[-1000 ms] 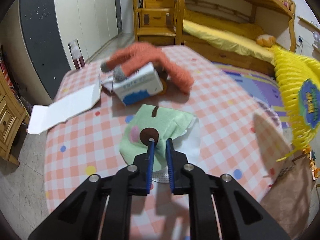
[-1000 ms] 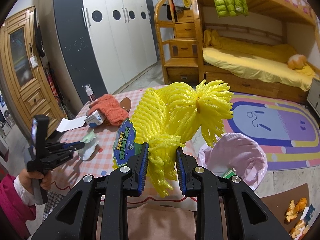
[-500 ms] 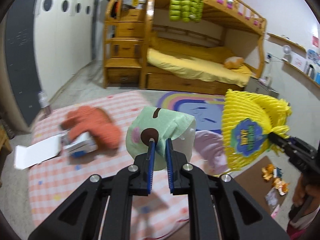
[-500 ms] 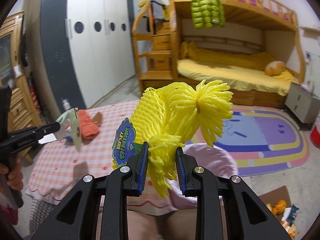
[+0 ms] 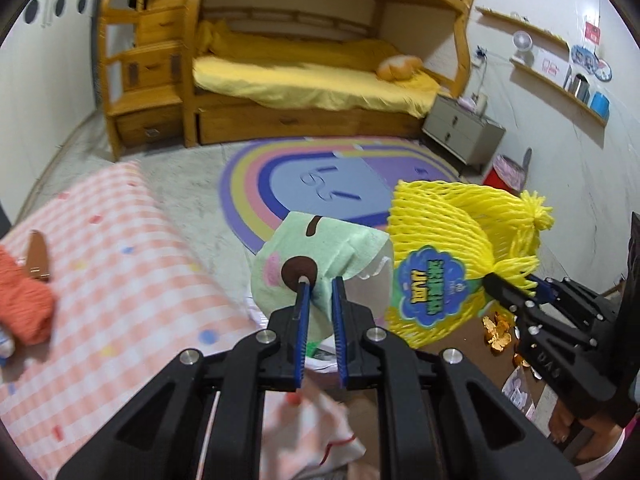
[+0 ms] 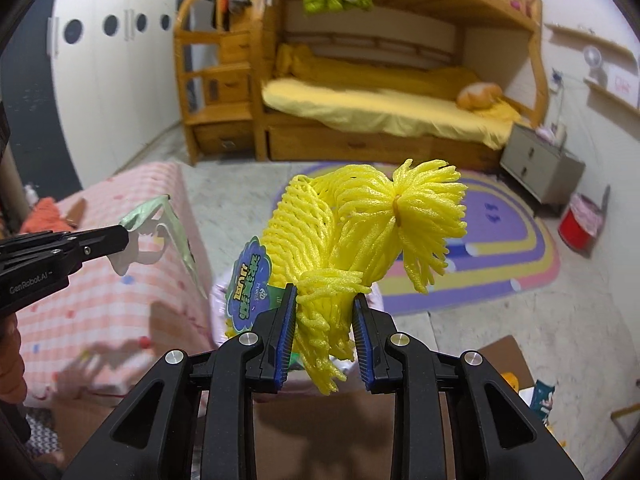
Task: Collect trash
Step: 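Carry the mesh bag and green bib over the pink bin and open both tools, then move both open tools back over the table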
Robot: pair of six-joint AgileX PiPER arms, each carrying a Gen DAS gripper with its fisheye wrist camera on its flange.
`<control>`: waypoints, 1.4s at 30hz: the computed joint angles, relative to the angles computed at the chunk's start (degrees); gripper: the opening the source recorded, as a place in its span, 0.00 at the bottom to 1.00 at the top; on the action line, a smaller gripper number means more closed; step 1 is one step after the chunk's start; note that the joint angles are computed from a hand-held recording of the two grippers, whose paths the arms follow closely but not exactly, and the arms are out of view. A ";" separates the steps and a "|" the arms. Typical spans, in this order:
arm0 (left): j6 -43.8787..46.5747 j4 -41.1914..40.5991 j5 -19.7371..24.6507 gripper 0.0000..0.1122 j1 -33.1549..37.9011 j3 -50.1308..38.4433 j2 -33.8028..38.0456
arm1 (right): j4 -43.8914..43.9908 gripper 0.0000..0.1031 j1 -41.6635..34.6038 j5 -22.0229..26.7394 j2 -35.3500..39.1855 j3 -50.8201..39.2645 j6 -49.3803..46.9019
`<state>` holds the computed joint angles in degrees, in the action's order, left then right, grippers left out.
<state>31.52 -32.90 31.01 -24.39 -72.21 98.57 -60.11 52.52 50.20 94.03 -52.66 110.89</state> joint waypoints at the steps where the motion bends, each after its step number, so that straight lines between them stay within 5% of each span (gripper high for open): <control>1: -0.30 0.32 0.21 0.09 -0.62 -1.78 2.37 | 0.11 0.27 -1.45 -1.34 0.96 0.12 -0.25; 7: -4.81 3.10 4.44 0.13 -1.94 -12.69 12.76 | 0.89 0.32 -8.76 -7.42 7.25 -1.75 -3.29; 12: -4.83 3.28 3.92 0.36 -1.38 -13.19 12.17 | 0.99 0.48 -12.44 -13.34 10.06 -2.66 -3.98; 17: -2.75 3.30 1.14 0.46 1.43 -6.61 5.90 | -0.77 0.48 -11.21 -14.19 6.51 -0.07 -0.08; 30: 3.56 2.40 -3.33 0.54 14.75 16.32 -16.67 | -0.89 0.47 3.60 -4.34 -2.54 -3.35 0.94; 36: 10.47 -1.84 -0.87 0.58 25.88 22.15 -23.70 | 0.54 0.23 7.50 -7.01 3.73 -15.46 -8.55; 42: 21.00 -7.57 0.06 0.60 39.89 24.79 -26.13 | 7.11 0.23 9.29 -7.18 13.11 -31.31 -23.39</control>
<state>52.52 -40.46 31.08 15.50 -47.42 72.43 -53.01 61.82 43.01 107.15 -83.97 87.50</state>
